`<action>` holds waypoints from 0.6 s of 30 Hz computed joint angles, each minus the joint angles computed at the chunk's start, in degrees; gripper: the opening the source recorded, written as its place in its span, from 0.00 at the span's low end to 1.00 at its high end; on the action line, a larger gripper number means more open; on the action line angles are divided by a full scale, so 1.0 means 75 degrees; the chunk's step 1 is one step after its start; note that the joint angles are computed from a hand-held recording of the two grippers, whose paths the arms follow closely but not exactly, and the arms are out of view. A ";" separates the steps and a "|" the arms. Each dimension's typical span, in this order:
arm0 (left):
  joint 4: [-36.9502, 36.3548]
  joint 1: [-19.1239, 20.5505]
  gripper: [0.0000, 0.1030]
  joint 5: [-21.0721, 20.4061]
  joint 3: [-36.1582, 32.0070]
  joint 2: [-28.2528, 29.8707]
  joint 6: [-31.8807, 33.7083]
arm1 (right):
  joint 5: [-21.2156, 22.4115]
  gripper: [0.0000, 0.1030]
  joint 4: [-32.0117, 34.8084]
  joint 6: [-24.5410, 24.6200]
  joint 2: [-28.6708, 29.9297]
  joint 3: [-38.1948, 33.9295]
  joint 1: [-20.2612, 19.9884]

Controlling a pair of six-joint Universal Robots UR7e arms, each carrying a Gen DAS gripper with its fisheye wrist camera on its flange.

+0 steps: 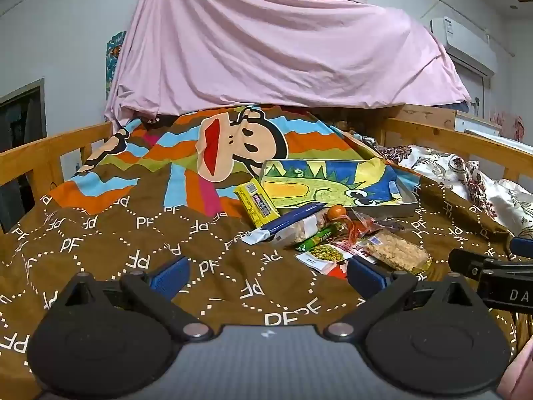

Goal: Organize snacks

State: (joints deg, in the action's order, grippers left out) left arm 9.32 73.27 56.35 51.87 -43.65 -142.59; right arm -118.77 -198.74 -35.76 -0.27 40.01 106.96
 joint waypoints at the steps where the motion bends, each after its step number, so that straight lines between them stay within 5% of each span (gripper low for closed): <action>1: 0.0039 -0.0003 1.00 -0.0015 -0.0020 0.0009 -0.0024 | 0.0000 1.00 0.0000 0.0000 0.0000 0.0000 0.0000; 18: 0.0246 -0.0013 1.00 -0.0051 -0.0178 0.0074 -0.0056 | -0.0004 1.00 0.0039 0.0015 0.0024 -0.0042 -0.0008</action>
State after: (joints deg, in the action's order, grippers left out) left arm 11.17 73.17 55.97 50.53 -43.09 -143.01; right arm -118.80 -198.45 -35.65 -0.09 39.70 106.90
